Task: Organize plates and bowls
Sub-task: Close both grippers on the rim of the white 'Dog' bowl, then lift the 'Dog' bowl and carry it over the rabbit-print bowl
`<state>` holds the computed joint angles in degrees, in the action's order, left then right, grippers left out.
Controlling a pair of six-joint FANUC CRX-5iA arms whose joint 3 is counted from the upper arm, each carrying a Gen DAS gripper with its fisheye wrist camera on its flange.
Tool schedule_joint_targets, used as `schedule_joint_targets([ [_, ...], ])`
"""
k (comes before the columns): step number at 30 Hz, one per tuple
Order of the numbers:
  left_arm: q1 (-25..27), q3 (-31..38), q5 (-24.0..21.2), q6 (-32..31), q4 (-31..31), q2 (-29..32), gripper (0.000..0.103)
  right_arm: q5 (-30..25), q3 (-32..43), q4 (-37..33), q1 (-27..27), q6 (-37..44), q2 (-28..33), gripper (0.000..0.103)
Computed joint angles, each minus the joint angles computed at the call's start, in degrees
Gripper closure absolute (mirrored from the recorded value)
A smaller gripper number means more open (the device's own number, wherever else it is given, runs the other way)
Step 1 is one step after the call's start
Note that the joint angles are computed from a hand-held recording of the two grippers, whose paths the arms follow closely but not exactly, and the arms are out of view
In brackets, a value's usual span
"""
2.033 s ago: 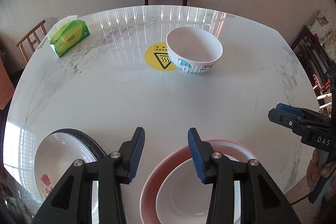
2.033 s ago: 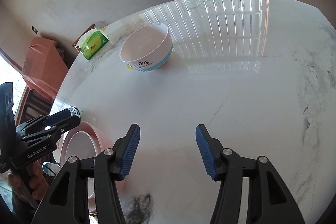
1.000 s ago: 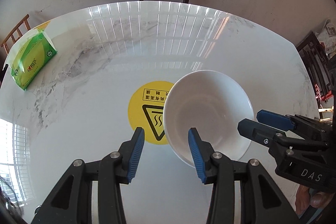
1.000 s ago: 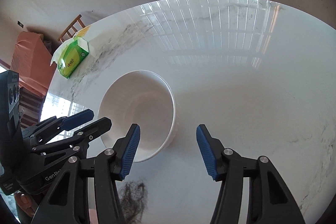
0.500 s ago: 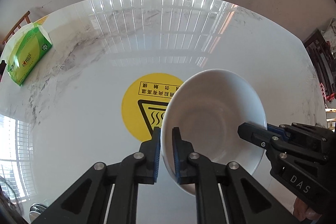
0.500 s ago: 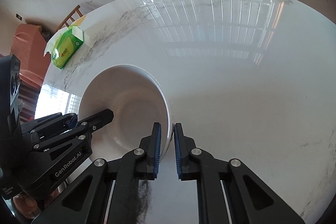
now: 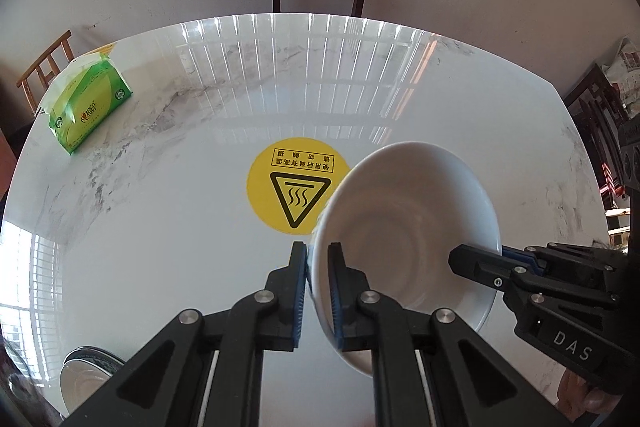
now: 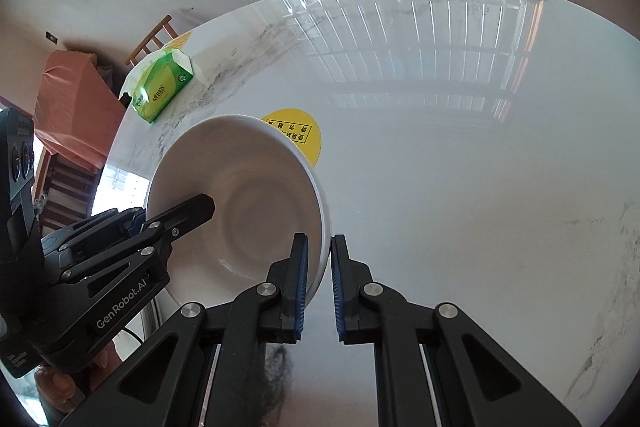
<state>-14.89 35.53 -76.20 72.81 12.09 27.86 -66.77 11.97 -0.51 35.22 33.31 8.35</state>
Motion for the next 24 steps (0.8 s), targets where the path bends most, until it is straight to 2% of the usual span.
schedule_joint_targets([
  [9,1.35,-9.19,1.73,-2.19,1.01,-8.49,0.092,-1.47,-0.97,2.28,4.68,-3.24,-3.67,0.092],
  [24,4.84,-21.76,1.64,-5.86,3.72,-20.86,0.092,-4.31,-2.57,7.58,13.81,-9.60,-7.95,0.091],
])
